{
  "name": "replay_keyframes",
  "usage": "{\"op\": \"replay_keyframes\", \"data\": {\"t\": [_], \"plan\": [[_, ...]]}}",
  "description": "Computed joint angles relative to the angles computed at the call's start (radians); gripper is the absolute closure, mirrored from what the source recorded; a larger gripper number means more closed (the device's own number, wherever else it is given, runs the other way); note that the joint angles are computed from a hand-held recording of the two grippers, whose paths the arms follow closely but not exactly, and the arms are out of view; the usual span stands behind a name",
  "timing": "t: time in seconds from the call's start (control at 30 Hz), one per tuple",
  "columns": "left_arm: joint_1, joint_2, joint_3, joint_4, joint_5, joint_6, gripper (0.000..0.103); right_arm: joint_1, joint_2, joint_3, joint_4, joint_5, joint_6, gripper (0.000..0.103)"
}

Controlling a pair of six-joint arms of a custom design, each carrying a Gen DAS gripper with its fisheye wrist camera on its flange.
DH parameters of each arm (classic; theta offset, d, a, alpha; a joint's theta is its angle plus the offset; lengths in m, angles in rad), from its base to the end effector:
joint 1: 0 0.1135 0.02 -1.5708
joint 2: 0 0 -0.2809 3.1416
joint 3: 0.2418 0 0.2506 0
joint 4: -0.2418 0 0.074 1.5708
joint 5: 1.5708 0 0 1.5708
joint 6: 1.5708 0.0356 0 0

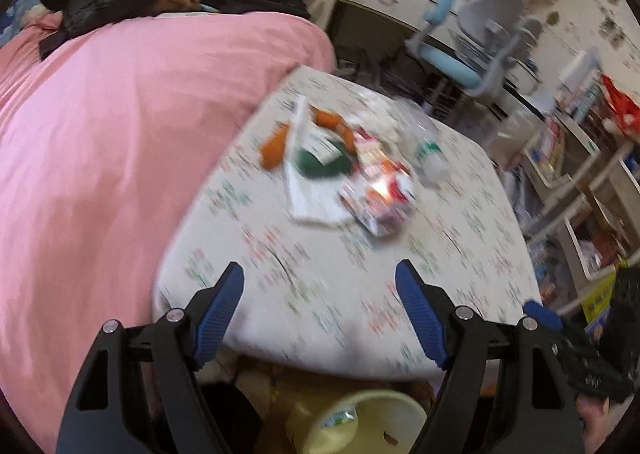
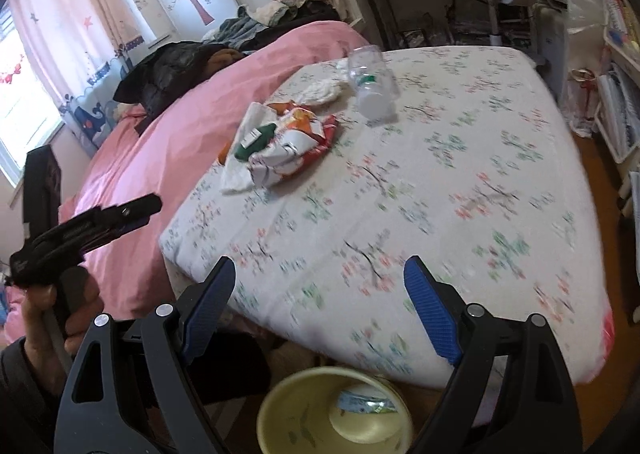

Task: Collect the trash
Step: 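Grasp the orange carrot toy with the left tool while the right tool grasps the snack bag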

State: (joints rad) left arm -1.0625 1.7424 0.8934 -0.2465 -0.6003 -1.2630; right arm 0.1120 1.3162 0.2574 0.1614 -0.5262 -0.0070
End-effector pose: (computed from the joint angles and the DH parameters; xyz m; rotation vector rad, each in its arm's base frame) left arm 0.1738 -0.2707 0.1554 -0.4195 2.3714 -0.2390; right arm 0.1830 0.0386 0.1207 -0.3705 2.3946 0.6932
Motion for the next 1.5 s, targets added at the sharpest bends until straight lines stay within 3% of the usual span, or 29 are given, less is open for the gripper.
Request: {"op": "replay_keyframes", "data": {"t": [0.17, 0.27, 0.47, 0.7, 0.87, 0.97, 1.1, 1.37, 1.5], "plan": [[0.154, -0.005, -0.012, -0.031, 0.034, 0.023, 0.028, 0.127, 0.182, 0.146, 0.067, 0.027, 0.105, 0.02], [0.247, 0.024, 0.004, -0.021, 0.068, 0.099, 0.028, 0.181, 0.328, 0.274, 0.088, 0.055, 0.147, 0.02], [0.374, 0.194, 0.149, -0.071, 0.098, 0.275, 0.031, 0.219, 0.592, 0.507, 0.084, 0.058, 0.207, 0.023], [0.405, 0.317, 0.291, -0.071, 0.123, 0.437, 0.036, 0.25, 0.73, 0.648, 0.059, 0.068, 0.181, 0.025], [0.419, 0.389, 0.379, -0.097, 0.141, 0.516, 0.04, 0.243, 0.765, 0.686, 0.042, 0.026, 0.139, 0.047], [0.45, 0.325, 0.307, -0.026, 0.218, 0.538, 0.04, 0.235, 0.751, 0.68, 0.04, 0.013, 0.117, 0.066], [0.462, 0.269, 0.24, 0.031, 0.249, 0.535, 0.04, 0.2, 0.7, 0.629, 0.039, -0.019, 0.083, 0.069], [0.435, 0.365, 0.349, -0.062, 0.177, 0.563, 0.04, 0.088, 0.59, 0.515, -0.01, -0.083, 0.017, 0.069], [0.437, 0.393, 0.364, -0.056, 0.162, 0.566, 0.05, 0.072, 0.592, 0.501, -0.023, -0.092, -0.002, 0.069]]}}
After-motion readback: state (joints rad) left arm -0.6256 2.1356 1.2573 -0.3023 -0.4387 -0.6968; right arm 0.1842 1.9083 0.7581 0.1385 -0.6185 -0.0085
